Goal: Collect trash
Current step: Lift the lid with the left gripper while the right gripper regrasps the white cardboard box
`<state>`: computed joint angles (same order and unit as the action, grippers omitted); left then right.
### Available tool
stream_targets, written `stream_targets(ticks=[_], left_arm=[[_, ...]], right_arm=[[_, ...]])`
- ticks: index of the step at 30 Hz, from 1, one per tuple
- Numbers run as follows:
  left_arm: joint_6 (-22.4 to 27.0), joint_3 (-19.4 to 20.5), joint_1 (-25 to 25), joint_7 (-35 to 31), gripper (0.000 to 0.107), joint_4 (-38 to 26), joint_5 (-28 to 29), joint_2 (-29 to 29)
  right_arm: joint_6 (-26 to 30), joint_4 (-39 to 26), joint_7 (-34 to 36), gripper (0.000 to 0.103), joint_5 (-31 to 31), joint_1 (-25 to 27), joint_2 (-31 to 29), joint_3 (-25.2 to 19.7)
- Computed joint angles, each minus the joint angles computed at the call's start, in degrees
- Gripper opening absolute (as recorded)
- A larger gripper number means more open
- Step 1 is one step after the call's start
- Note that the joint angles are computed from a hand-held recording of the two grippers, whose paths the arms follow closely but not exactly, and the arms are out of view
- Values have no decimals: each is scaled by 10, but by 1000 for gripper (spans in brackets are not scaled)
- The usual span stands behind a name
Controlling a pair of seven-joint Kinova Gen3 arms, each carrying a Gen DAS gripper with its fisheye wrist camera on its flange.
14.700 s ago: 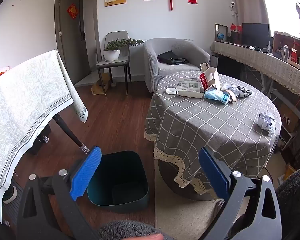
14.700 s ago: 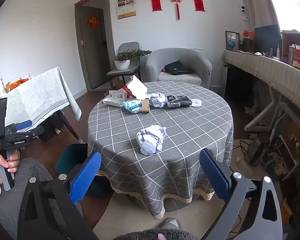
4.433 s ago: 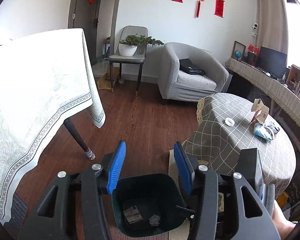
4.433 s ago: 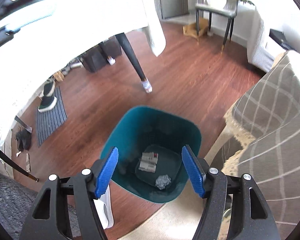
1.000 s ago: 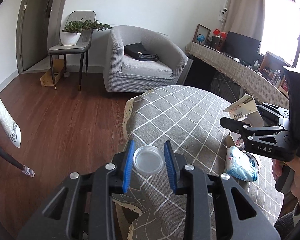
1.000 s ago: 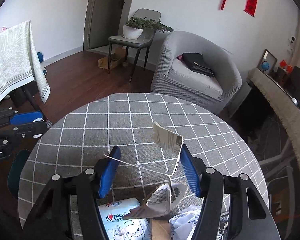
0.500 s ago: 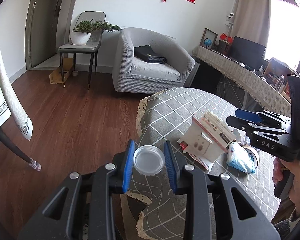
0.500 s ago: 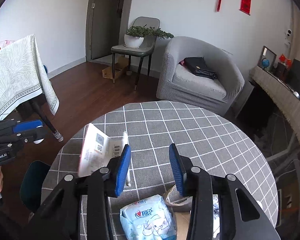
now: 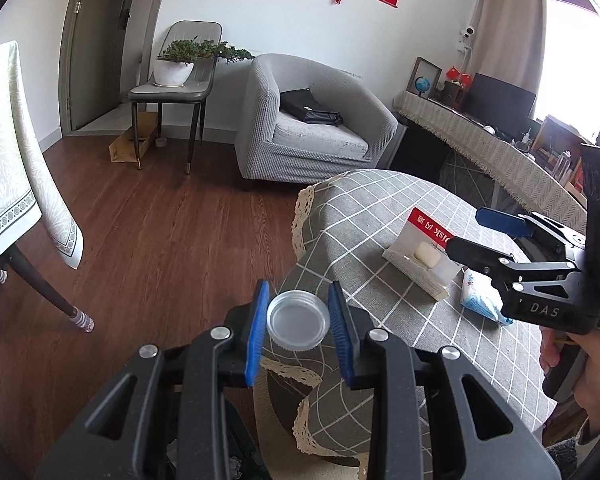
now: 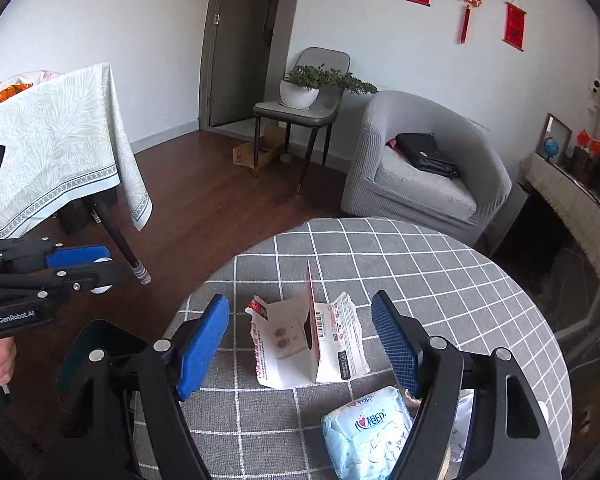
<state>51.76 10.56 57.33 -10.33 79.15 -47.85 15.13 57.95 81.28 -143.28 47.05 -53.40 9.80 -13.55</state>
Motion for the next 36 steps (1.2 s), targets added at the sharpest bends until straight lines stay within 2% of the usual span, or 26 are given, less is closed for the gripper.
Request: stream_targets(ticks=[1, 3, 5, 6, 8, 9, 13, 16, 20, 23, 29, 32, 36], left_arm=[[-1, 0, -1, -1, 32, 0, 0, -1], [-1, 0, -1, -2, 32, 1, -1, -2], [-1, 1, -3, -3, 32, 4, 1, -5], [1, 1, -2, -3, 32, 4, 1, -4], [7, 3, -1, -5, 32, 2, 2, -3], [10, 3, -1, -6, 32, 2, 2, -3], [10, 5, -7, -4, 32, 10, 9, -9], [17, 9, -10, -11, 33, 9, 18, -10], [30, 13, -7, -14, 33, 13, 25, -13], [41, 18, -3, -12, 33, 23, 24, -19], [51, 35, -3, 0, 33, 62, 26, -42], [57, 48, -7, 12, 33, 87, 26, -58], [65, 68, -15, 38, 33, 124, 26, -84]], right_arm=[[-3, 2, -8, 72, -2, 2, -2, 2], [-17, 4, -11, 60, -24, 16, -8, 3], [-37, 8, 0, 47, -57, 35, -13, 3], [-40, 4, 9, 45, -73, 43, -9, 4], [-55, 5, 28, 33, -112, 59, -6, 4], [-57, 4, 36, 31, -124, 62, -2, 5], [-34, -11, 44, 10, -142, 58, 17, 14], [-41, -9, 34, 2, -140, 50, 17, 19], [-55, 2, 24, 1, -136, 43, 9, 16], [-82, 26, -4, 1, -126, 38, -5, 13], [-99, 48, -66, 1, -86, 20, -20, -9], [-75, 40, -107, 1, -43, -11, -14, -17], [-82, 37, -139, 1, -12, -43, -6, -28]])
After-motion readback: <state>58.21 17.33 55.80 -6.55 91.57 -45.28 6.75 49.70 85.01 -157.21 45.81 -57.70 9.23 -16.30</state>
